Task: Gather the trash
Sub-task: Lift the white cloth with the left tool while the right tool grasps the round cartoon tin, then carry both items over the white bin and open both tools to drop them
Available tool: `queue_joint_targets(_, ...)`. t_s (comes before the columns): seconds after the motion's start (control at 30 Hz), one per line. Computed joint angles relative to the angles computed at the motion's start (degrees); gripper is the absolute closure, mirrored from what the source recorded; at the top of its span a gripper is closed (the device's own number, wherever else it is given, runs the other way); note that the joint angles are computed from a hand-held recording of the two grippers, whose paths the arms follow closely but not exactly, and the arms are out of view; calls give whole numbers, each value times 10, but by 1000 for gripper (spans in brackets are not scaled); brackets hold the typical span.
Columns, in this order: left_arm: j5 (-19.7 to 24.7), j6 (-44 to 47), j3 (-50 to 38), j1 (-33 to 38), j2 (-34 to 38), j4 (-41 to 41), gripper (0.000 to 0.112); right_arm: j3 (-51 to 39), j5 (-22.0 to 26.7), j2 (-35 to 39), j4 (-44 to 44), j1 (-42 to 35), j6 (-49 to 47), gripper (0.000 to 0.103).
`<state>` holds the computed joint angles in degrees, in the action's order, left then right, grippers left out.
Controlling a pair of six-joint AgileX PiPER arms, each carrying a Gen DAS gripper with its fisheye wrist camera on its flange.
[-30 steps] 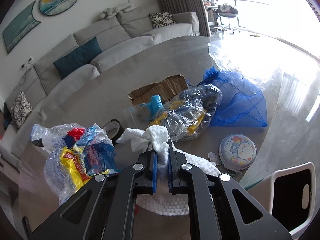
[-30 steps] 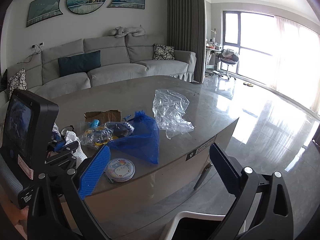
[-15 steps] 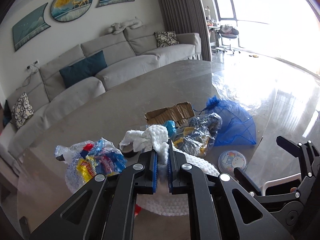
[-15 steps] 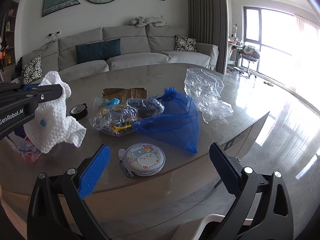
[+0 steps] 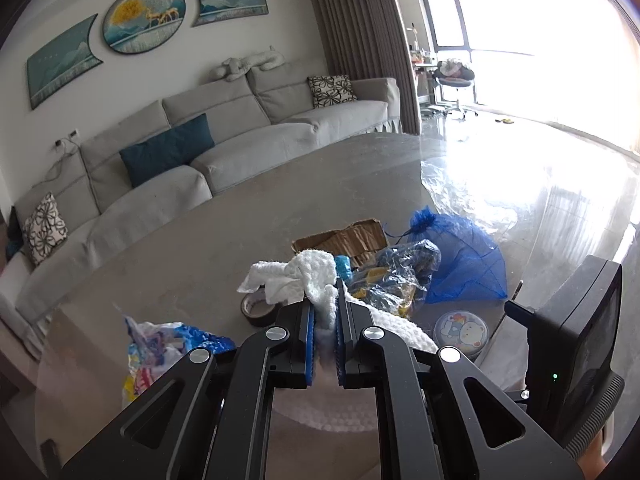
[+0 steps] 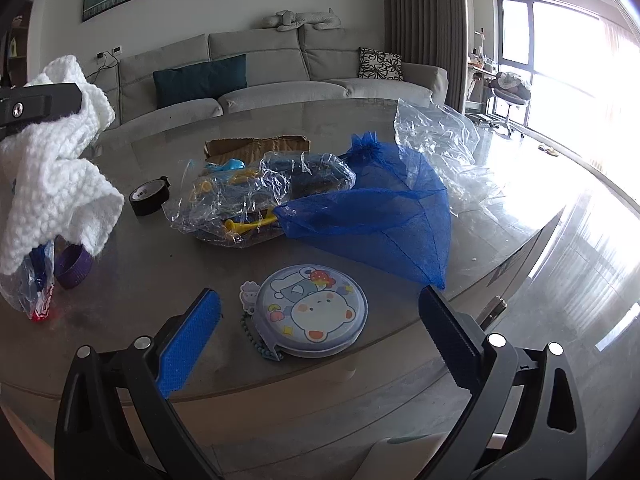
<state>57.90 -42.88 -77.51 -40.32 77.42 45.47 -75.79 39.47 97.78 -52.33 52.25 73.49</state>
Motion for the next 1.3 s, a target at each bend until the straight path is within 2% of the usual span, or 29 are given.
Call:
queue_joint_targets(0.03, -1, 0, 1, 2, 0, -2, 103, 0, -4, 2, 8, -1, -6, 6)
queue_joint_targets(0.13, -1, -3, 0, 1, 2, 3, 103, -5, 2, 13, 5, 5, -16, 20)
queue_joint_targets(0.2, -2, -7, 2, 2, 2, 4, 103, 1, -10, 9, 1, 8, -18, 39)
queue_joint_targets(0.27, -3, -7, 4, 2, 2, 3, 103, -3, -10, 11, 3, 11, -24, 44)
queue_joint_targets(0.47, -3, -10, 11, -2, -7, 7, 103, -7, 5, 9, -9, 22, -14, 45)
queue_joint_targets(0.7, 0, -16, 14, -11, -22, 16, 103, -15, 36, -44, -38, 55, -16, 45)
queue_joint_targets(1.03, 0, -18, 27, -39, -33, 1, 103, 38, 167, -159, -119, 131, 38, 45)
queue_joint_targets(1.3, 24, -73, 52, -147, -27, 37, 103, 68, 287, -217, -135, 191, 57, 45)
